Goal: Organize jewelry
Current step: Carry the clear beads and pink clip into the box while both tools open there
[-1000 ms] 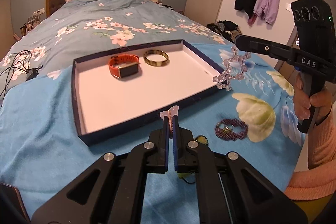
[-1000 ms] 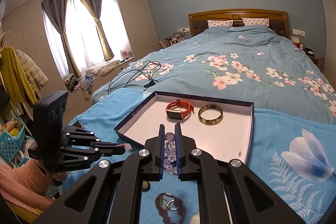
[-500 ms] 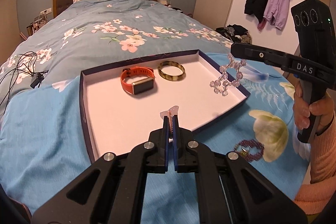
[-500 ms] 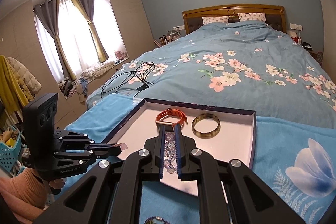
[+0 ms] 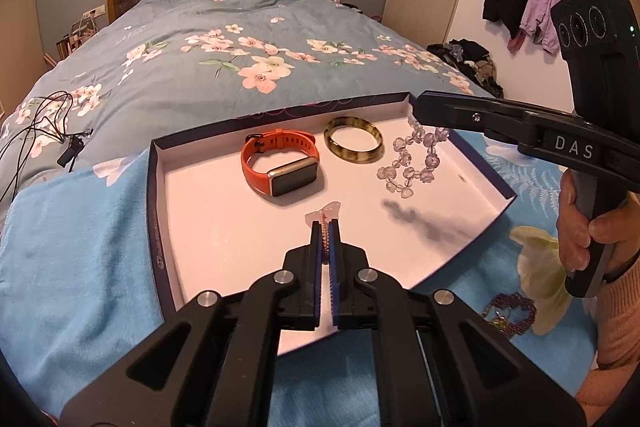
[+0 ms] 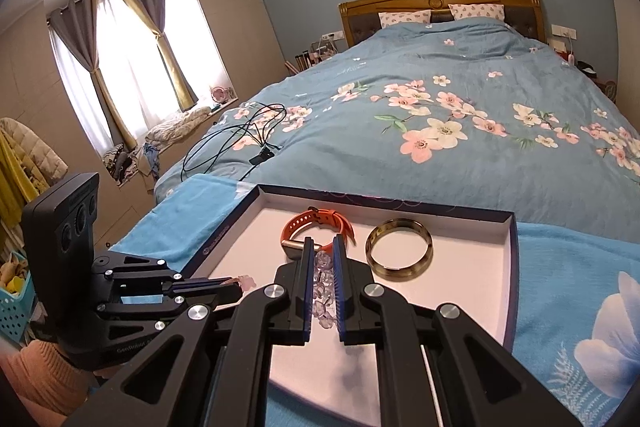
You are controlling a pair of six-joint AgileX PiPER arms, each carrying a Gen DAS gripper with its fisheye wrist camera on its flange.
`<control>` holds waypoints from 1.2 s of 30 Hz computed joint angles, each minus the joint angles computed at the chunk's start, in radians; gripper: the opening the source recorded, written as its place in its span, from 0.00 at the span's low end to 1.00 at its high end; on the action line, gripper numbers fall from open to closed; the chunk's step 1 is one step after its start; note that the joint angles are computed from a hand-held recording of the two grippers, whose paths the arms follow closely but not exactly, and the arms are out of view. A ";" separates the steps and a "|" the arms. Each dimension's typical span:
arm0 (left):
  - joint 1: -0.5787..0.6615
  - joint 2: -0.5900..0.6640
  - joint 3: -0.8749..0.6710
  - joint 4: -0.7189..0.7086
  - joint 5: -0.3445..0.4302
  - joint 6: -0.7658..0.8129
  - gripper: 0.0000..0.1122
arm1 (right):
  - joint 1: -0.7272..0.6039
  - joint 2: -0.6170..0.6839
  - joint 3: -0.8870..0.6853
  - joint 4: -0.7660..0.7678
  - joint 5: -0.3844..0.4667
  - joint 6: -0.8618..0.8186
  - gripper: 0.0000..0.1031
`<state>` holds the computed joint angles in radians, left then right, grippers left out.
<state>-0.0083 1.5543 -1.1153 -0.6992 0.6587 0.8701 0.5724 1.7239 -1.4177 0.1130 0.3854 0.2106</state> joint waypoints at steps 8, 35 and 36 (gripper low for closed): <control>-0.022 0.066 -0.058 0.050 -0.017 -0.056 0.03 | -0.016 0.068 -0.069 0.032 0.019 -0.021 0.07; -0.063 0.247 -0.220 0.173 -0.011 -0.216 0.09 | -0.063 0.135 -0.091 -0.088 0.112 0.121 0.23; -0.064 0.243 -0.215 0.173 -0.020 -0.218 0.09 | -0.061 0.128 -0.084 -0.099 0.108 0.133 0.24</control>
<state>-0.0722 1.7978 -1.3300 -0.5266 0.6386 0.6523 0.5112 1.8519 -1.5022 0.0138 0.4937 0.3439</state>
